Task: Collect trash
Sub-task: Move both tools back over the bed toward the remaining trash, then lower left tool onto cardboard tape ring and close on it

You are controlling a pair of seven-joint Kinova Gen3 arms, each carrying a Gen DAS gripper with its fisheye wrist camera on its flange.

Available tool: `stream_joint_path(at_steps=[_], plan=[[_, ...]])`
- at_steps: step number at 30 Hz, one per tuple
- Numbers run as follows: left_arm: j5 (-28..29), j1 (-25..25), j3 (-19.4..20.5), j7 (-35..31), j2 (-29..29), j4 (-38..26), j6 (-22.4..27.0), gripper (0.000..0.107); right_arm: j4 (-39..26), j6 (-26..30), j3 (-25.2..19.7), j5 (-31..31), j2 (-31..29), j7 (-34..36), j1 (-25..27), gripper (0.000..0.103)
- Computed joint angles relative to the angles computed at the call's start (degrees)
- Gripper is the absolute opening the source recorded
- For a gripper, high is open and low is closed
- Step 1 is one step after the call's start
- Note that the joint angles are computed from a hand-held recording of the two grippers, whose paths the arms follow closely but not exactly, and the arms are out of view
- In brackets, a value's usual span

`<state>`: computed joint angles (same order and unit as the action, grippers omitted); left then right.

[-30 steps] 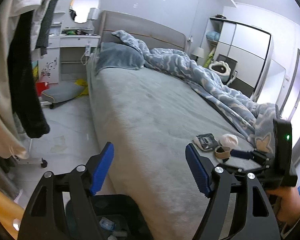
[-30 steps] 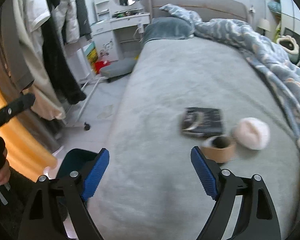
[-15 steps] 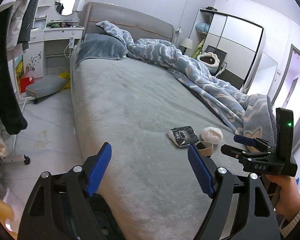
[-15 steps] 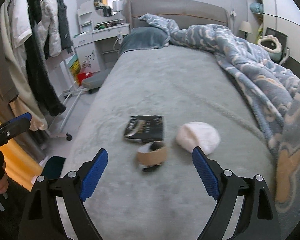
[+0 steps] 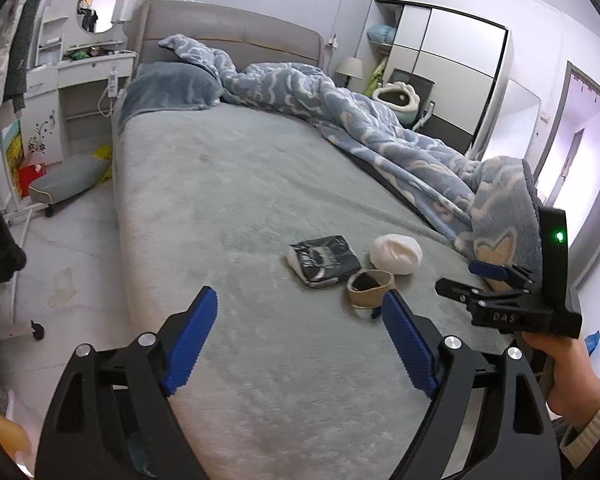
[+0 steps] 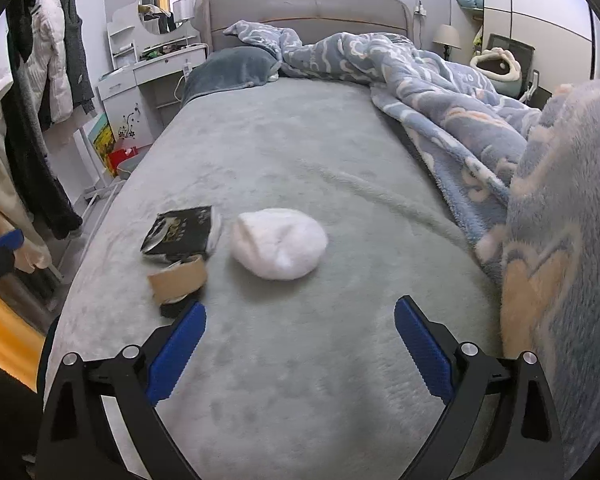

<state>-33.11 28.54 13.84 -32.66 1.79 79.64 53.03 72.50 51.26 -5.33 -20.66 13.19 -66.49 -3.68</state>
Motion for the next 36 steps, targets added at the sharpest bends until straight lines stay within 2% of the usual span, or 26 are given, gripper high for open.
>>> stream_joint_path(at_steps=[6, 9, 15, 20, 29, 36], plan=[[7.2, -0.6, -1.1, -5.5, 3.8, -2.9, -2.7, 0.087, -8.5, 8.3, -2.0, -7.5, 5.7, 6.0, 4.4, 0.096], [12.0, -0.8, -2.0, -9.3, 5.9, -4.5, -3.6, 0.087, -12.8, 11.8, -2.3, -8.1, 8.6, 6.3, 4.5, 0.096], [16.7, 0.3, -3.9, -13.4, 9.8, -8.3, -3.4, 0.084, -18.1, 15.4, -3.1, -8.3, 12.0, 5.9, 4.6, 0.096], [20.3, 0.3, -5.2, -15.3, 12.5, -11.4, -2.0, 0.079, -22.0, 18.2, -3.7, -8.3, 13.9, 6.6, 5.0, 0.096], [28.7, -2.3, -5.7, -19.4, 16.3, -14.7, -2.2, 0.065, -28.7, 23.5, -4.5, -9.7, 18.2, 5.7, 6.5, 0.096], [29.3, -1.8, -7.0, -18.8, 16.8, -15.2, -2.2, 0.052, -31.2, 25.5, -4.8, -8.8, 19.9, 5.5, 5.7, 0.096]])
